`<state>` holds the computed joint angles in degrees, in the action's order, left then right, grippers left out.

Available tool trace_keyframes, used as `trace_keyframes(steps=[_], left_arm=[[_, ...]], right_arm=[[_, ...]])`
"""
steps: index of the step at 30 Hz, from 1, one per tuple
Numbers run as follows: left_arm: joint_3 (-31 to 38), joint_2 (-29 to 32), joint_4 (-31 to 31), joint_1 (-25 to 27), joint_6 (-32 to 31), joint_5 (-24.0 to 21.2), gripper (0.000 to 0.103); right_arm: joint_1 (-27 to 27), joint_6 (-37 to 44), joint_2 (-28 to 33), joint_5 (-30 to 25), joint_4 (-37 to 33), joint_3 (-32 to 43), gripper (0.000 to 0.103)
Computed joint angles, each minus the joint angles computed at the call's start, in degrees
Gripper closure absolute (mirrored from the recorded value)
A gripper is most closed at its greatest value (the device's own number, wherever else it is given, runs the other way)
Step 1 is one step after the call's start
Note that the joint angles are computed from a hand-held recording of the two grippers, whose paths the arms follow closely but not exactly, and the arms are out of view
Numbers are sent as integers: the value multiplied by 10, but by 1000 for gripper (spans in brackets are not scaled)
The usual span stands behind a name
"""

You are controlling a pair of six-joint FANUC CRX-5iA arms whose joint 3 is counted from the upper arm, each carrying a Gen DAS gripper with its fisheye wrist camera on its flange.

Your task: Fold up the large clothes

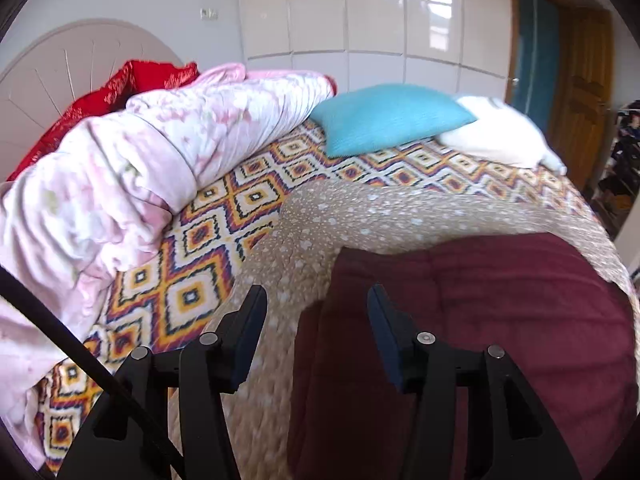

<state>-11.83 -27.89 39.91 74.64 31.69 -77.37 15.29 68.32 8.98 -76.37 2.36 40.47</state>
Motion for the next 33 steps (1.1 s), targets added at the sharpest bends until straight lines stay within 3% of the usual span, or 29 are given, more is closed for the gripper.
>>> trace_keyframes(steps=[2,7,11,14,19,21,24,28,33], left_arm=[[-15,-26,33,60,-42,-44,47],[-62,-77,97,218,-140,-165,42],[-105,-102,106,311,-189,-241,41],[-132,-112,93,330,-218,-258,41],[-152,-120,73,324,-240,-256,41],[-155,-122,70,324,-243,-253,41],[-157,-130,66,334,-249,-259,41],[-158,-142,71,366,-275,-283,41],[-160,-165,84,402,-299,-319,41]], right_arm=[[33,25,-7,-28,-21,3,49],[137,80,-27,-57,-86,-28,50],[221,75,-10,-50,-26,-76,49],[258,36,22,-33,53,-96,47],[237,-13,101,-80,43,7,47],[240,-14,111,-79,55,14,46],[250,-15,92,-49,77,-18,46],[228,-29,20,12,22,-72,45],[220,12,-71,40,1,-148,45]])
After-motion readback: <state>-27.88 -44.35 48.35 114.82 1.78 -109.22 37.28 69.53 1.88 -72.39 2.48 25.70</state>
